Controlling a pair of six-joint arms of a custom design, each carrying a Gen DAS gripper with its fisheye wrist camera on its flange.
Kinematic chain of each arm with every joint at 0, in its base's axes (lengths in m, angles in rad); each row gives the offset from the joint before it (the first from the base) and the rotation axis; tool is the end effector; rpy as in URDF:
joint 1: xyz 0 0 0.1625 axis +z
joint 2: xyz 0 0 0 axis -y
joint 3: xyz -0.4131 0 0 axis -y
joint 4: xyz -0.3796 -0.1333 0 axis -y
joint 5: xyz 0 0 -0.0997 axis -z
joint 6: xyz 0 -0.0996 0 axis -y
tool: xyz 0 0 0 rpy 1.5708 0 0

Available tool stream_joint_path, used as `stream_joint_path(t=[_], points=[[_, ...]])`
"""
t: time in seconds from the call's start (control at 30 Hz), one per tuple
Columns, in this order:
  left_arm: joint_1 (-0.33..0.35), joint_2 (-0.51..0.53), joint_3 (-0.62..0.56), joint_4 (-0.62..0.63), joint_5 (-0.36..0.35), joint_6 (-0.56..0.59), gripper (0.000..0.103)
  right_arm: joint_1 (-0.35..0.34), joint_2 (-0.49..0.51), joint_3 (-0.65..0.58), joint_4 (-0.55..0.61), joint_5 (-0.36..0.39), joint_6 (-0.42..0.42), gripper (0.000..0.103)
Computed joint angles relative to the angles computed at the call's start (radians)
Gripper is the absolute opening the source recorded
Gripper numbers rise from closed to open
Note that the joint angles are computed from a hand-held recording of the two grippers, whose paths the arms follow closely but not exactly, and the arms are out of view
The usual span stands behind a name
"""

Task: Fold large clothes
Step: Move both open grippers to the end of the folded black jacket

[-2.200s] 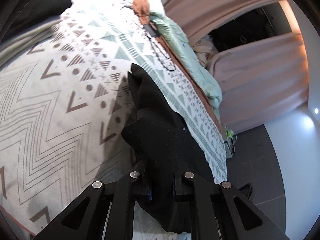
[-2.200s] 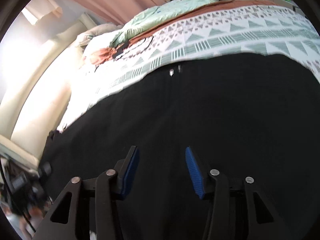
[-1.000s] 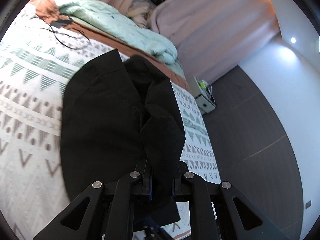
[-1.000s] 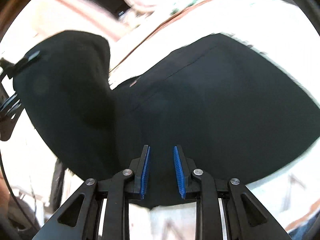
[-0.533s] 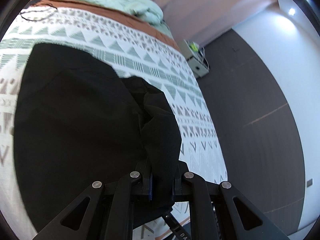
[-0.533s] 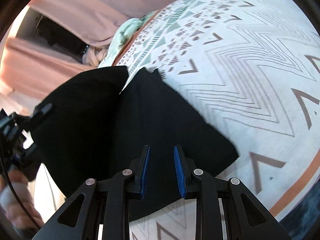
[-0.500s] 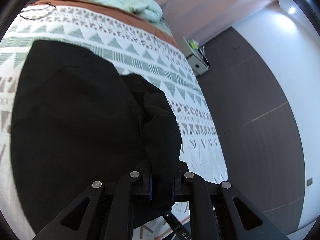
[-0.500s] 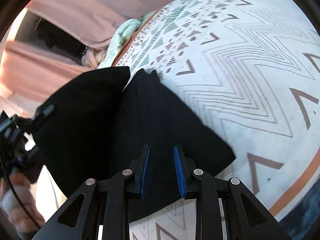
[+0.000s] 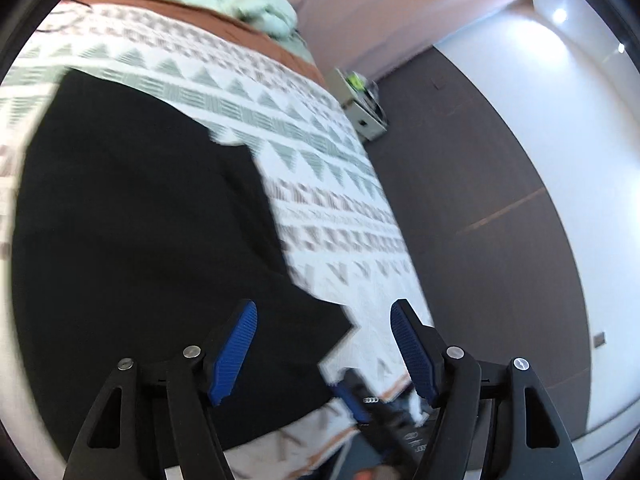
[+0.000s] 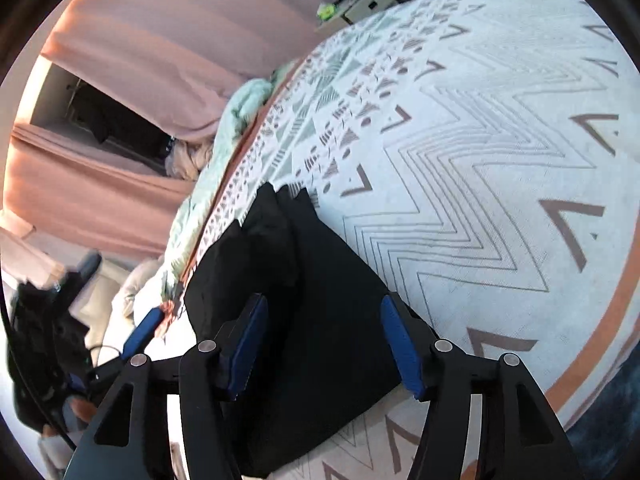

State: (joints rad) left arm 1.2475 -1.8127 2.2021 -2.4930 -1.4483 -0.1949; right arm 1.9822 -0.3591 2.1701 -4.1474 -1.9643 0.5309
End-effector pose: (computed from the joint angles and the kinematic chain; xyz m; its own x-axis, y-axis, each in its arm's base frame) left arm 0.0146 -0.4144 0.3850 -0.9956 0.0934 -0.0049 0.0824 0.8510 -0.5187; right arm 0.2600 -0.3580 -0.0583 -0.9676 0.2261 -0.1125 0.2338 0.6335 -0.7376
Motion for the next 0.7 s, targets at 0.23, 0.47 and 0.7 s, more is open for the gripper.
stream_joint_path(t=[0.23,0.47,0.7], points=[[0.150,-0.060,-0.033,-0.023,0.082,0.076,0.070,0.056,0.007,-0.028,-0.077,-0.081,-0.060,0.060],[0.234,-0.063,-0.075,0.021,0.128,0.149,0.070,0.090,0.003,-0.133,0.020,-0.116,-0.180,0.069],[0.294,0.005,-0.131,0.124,0.142,0.125,0.070,0.089,0.004,-0.213,0.197,-0.166,-0.173,0.069]])
